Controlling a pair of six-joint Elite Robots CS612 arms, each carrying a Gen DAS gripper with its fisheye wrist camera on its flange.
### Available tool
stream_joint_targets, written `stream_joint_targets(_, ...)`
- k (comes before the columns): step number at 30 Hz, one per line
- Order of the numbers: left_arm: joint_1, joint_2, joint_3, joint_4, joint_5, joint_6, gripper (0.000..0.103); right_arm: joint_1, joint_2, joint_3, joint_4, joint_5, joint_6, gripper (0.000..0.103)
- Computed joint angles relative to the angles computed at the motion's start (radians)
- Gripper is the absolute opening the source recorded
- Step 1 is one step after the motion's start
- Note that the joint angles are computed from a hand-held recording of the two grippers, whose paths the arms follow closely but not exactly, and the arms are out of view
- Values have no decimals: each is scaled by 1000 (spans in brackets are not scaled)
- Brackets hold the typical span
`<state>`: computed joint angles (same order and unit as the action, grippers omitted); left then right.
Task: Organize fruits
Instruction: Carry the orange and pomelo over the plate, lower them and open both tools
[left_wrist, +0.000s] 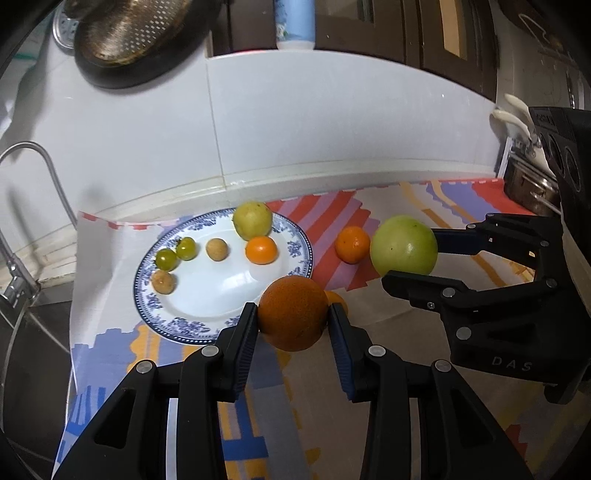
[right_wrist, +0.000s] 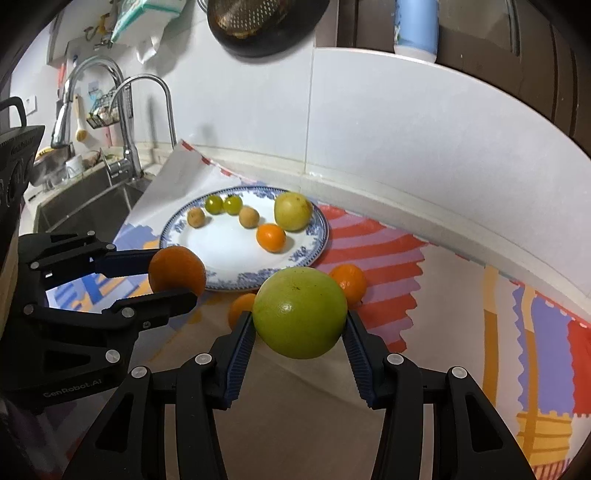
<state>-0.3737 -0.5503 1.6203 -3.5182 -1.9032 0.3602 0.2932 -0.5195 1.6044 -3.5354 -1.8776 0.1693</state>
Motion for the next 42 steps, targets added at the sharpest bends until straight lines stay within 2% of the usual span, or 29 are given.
stream_joint_targets(10, 19, -19, 12, -64, 16, -74, 38, 14, -7, -15, -57, 4, -13, 49)
stream_joint_targets(18, 31, -8, -23, -78, 41, -106, 38, 13, 7, -63, -54, 62, -12, 49)
stream_joint_targets(32, 45, 51, -162, 64, 63, -123, 38, -17, 61, -199, 117, 175, -15, 49)
stream_joint_targets(42, 47, 99, -269, 228, 46, -127, 38, -38, 97, -276, 238, 214, 7, 49)
